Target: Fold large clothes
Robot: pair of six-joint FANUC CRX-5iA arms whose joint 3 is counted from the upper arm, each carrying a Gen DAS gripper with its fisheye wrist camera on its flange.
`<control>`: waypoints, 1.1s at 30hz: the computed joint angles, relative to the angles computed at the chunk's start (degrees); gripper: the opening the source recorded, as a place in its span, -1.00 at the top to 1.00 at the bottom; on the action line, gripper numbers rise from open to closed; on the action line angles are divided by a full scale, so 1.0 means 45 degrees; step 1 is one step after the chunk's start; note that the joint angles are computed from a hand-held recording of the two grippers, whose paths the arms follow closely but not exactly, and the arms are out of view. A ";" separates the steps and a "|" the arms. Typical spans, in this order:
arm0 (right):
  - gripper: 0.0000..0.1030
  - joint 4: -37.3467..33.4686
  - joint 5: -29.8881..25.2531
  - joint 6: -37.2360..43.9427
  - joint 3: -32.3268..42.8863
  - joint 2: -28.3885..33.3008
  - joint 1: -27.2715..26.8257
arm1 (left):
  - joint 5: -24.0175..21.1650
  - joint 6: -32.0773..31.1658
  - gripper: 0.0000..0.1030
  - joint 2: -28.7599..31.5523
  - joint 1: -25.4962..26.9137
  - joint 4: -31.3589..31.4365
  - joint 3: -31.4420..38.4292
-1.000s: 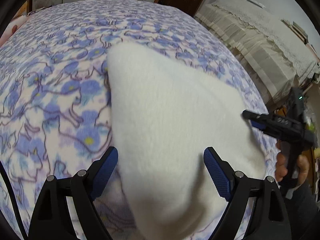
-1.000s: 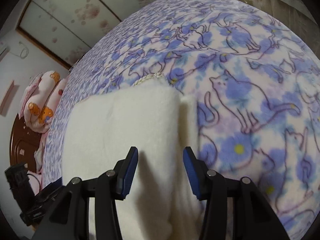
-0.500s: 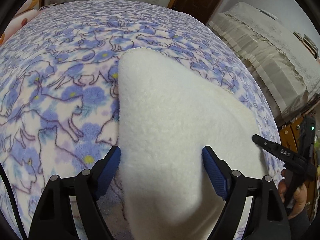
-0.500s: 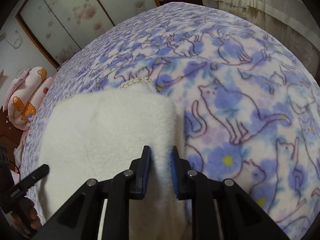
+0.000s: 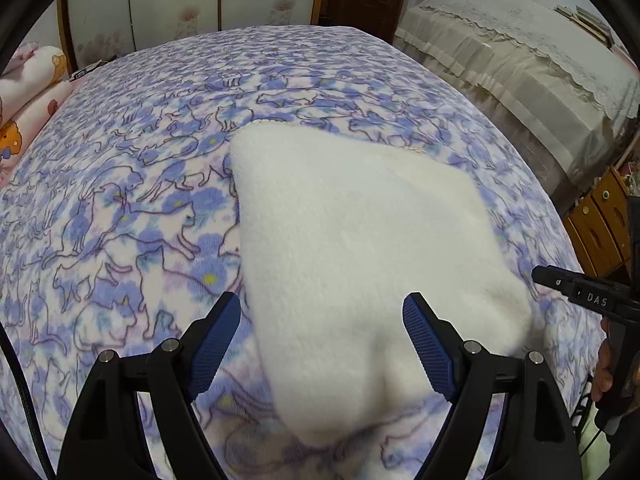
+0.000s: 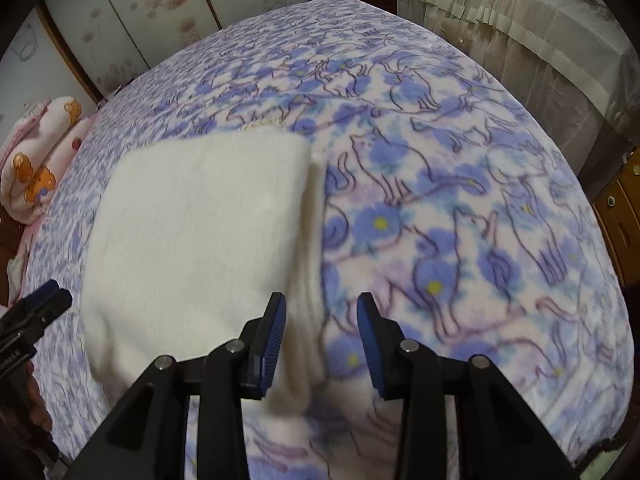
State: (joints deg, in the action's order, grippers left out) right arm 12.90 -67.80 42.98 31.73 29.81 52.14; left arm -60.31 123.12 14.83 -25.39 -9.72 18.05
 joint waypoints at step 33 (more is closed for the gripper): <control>-0.61 0.3153 0.3691 -0.1350 -0.4642 -0.3690 0.1884 | -0.0071 0.1062 -0.99 -0.2298 -0.1564 -0.0972 -0.1223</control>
State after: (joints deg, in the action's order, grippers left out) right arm 27.09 -51.19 36.91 10.84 13.21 60.61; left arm -60.63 127.90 4.49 -32.43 -14.09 12.55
